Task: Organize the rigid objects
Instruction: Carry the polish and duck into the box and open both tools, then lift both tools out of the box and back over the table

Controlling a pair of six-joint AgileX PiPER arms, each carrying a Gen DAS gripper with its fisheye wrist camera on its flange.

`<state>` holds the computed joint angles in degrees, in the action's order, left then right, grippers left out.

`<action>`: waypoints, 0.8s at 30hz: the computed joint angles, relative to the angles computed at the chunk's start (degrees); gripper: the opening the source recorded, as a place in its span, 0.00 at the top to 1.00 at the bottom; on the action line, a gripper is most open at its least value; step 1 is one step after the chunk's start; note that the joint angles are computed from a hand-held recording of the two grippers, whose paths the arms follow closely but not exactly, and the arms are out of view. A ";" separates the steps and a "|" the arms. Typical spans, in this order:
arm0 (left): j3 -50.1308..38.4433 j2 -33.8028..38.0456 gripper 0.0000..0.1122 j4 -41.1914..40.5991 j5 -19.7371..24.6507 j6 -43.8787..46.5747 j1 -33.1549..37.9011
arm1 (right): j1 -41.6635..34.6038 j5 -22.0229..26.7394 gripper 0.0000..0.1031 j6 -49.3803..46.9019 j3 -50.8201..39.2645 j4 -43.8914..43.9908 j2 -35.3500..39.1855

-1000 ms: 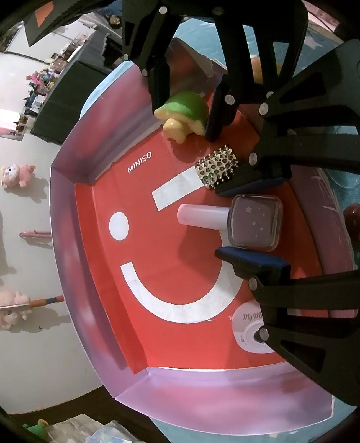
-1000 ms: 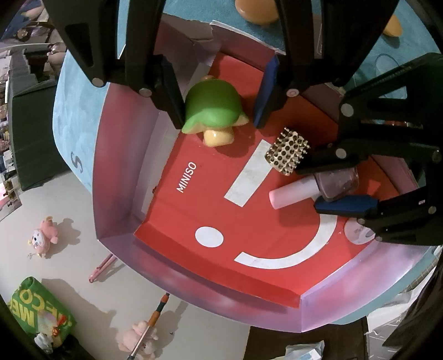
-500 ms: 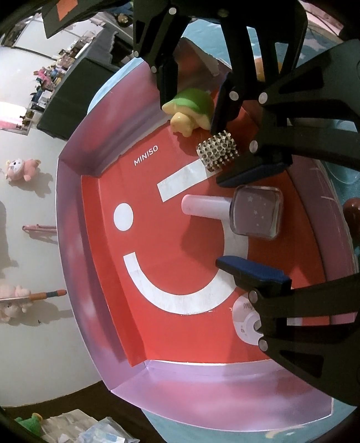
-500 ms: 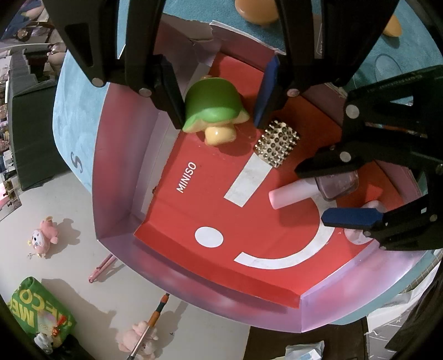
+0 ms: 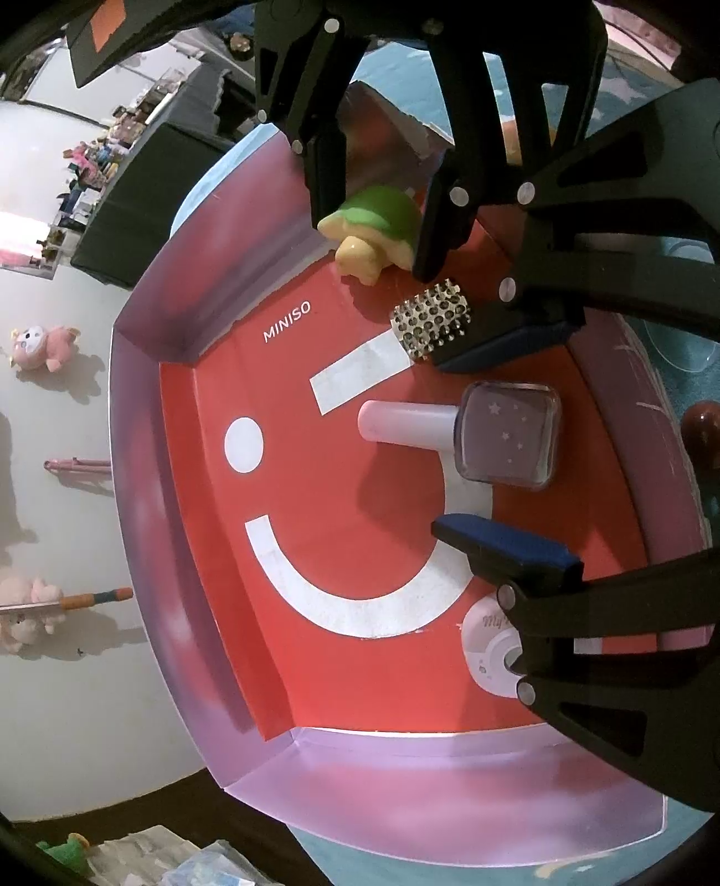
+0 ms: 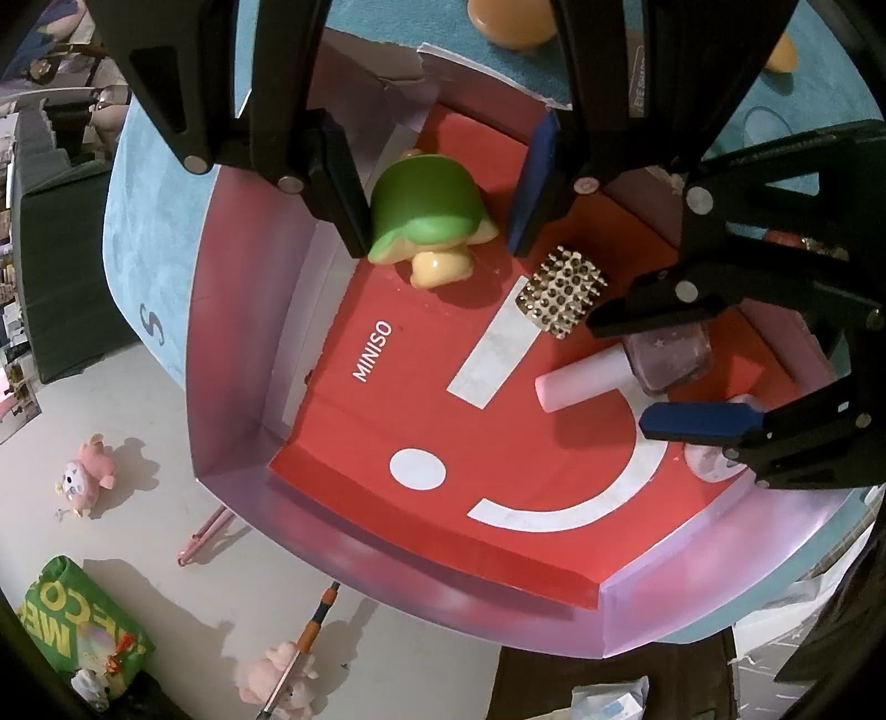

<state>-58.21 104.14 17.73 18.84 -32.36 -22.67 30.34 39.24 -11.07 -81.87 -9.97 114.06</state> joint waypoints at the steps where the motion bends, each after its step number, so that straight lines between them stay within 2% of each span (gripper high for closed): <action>1: 0.04 -0.05 0.54 -0.09 -0.01 0.06 0.05 | -0.04 0.01 0.47 -0.15 -0.01 0.08 -0.04; 10: 0.23 -0.02 0.53 -0.15 -0.31 -0.12 -0.03 | 0.09 -0.15 0.47 -0.01 0.26 -0.27 -0.10; 12: 0.50 -0.21 0.52 0.23 -0.50 -0.51 0.05 | 0.14 -0.08 0.47 -0.12 0.29 -0.16 -0.16; 17: 1.65 -1.43 0.41 2.79 -1.32 -3.43 0.23 | 0.14 -0.35 0.47 0.10 1.05 -0.02 -1.19; 24: 4.70 -6.28 0.41 5.42 -1.83 -6.38 -0.20 | 0.52 -1.01 0.47 1.65 3.52 -0.24 -5.00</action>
<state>-53.51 97.86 23.15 17.01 -38.74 -22.86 30.86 38.23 -9.42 -78.35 -10.20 109.06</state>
